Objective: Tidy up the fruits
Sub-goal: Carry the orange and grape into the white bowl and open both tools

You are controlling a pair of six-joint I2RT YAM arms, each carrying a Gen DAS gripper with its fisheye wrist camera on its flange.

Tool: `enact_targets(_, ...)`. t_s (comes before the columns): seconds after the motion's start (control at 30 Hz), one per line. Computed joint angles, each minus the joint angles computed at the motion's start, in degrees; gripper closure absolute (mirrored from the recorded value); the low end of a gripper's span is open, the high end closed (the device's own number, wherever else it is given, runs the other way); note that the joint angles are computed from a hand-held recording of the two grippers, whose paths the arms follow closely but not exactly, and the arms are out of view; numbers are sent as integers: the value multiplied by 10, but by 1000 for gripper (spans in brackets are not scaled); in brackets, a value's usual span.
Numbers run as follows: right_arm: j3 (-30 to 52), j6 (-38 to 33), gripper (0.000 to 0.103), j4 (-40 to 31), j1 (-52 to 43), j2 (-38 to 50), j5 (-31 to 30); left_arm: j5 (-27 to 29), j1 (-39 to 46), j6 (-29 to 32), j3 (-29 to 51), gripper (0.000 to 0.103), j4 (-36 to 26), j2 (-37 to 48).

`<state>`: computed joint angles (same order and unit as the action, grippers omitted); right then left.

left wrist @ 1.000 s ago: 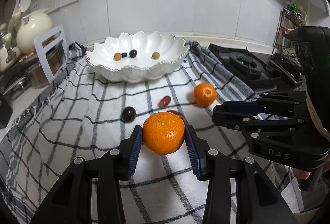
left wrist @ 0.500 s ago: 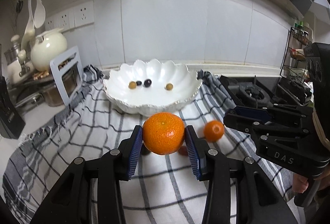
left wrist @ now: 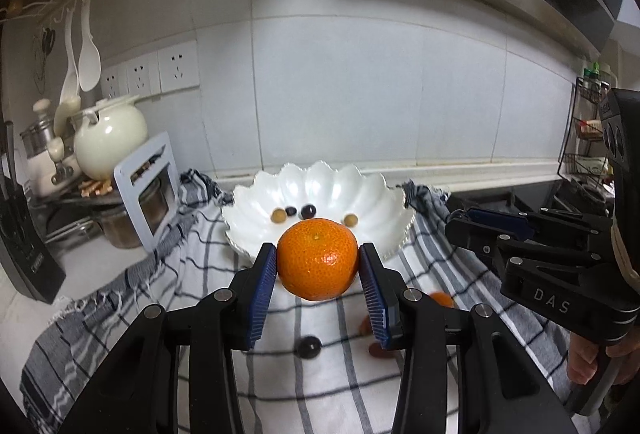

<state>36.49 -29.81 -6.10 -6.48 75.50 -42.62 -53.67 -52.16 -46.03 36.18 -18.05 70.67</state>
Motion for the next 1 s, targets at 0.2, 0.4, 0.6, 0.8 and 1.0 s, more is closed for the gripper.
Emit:
enact_targets(0.2, 24, 41, 79, 25, 26, 8, 17, 13, 42, 58, 6, 61, 25, -19)
enact_targets(0.4, 50, 74, 79, 48, 62, 29, 58, 58, 96, 99, 12, 61, 52, -26)
enact_targets(0.6, 93, 85, 79, 46, 99, 72, 100, 102, 149, 136, 18, 61, 77, -21)
enact_targets(0.8, 135, 98, 79, 46, 130, 120, 136, 165, 217, 169, 36, 61, 94, 9)
enact_targets(1.0, 194, 107, 79, 18, 153, 181, 159, 229, 275, 209, 62, 61, 113, 58)
